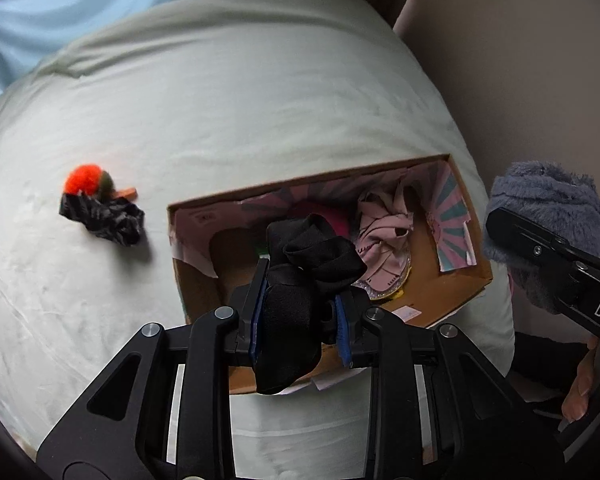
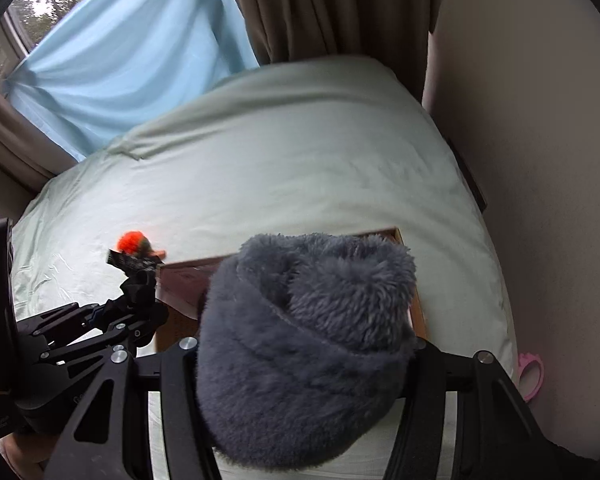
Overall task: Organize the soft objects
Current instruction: 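Carry black sock with left tool while right tool carries grey hat over box, then open both tools over the box to drop sock and hat, withdraw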
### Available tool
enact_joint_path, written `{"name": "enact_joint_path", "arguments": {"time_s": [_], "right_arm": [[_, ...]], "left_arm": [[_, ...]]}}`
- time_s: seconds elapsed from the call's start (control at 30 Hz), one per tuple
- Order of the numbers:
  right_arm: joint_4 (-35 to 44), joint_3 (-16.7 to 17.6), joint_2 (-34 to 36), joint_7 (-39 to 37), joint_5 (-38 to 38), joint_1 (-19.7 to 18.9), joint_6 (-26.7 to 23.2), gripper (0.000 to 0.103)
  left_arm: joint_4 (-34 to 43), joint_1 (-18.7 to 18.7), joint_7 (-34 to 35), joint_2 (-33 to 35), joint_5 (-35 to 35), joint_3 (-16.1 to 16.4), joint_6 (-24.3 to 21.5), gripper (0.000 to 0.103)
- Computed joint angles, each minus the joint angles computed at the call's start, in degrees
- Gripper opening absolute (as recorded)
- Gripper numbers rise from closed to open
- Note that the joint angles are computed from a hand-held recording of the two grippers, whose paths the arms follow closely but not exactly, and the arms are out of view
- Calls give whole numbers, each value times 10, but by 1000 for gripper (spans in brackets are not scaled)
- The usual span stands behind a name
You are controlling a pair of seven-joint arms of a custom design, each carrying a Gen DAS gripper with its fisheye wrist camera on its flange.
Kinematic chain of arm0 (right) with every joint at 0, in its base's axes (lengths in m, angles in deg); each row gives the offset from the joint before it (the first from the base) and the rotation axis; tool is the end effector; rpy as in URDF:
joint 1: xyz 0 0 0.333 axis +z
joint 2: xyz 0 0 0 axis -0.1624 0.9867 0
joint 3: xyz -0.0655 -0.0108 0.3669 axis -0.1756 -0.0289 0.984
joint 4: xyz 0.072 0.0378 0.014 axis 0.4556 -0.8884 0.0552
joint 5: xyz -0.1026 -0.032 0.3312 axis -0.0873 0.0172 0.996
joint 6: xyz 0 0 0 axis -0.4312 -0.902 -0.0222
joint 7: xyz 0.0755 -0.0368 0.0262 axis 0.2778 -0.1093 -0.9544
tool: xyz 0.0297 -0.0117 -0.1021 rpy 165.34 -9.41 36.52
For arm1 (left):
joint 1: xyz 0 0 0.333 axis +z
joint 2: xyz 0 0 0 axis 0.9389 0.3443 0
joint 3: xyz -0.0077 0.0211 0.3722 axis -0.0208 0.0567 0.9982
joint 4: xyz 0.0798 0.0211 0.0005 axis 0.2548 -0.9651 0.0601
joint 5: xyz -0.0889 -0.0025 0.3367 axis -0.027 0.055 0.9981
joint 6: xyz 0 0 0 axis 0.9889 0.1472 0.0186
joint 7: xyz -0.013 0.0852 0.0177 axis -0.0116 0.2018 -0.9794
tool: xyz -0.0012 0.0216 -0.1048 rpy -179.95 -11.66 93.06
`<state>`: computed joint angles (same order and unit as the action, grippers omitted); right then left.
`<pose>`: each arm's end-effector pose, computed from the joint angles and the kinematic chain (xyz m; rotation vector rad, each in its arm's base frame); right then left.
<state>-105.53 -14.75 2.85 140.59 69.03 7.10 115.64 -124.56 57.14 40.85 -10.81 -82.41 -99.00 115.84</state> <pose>0.4730 0.1812 0.6517 -2.2184 1.4675 -0.1112 0.4010 -0.2191 0.6046 -2.3604 1.7871 -0.5057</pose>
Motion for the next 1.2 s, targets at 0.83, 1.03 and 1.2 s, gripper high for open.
{"name": "enact_joint_path", "arguments": {"time_s": [0.83,1.03,1.2], "right_arm": [[31,-2,99,25,27,-29,-64,100],[20,-3,86,21,51,-31,-53,100],[9,-4,63,15,51,-29,-41,100]], "left_arm": [[19,-10,28,72,16,1,-64,103],[16,-15,18,54,21,-2,-64,103],[19,-14,8,28,31,-5,-71,103]]}}
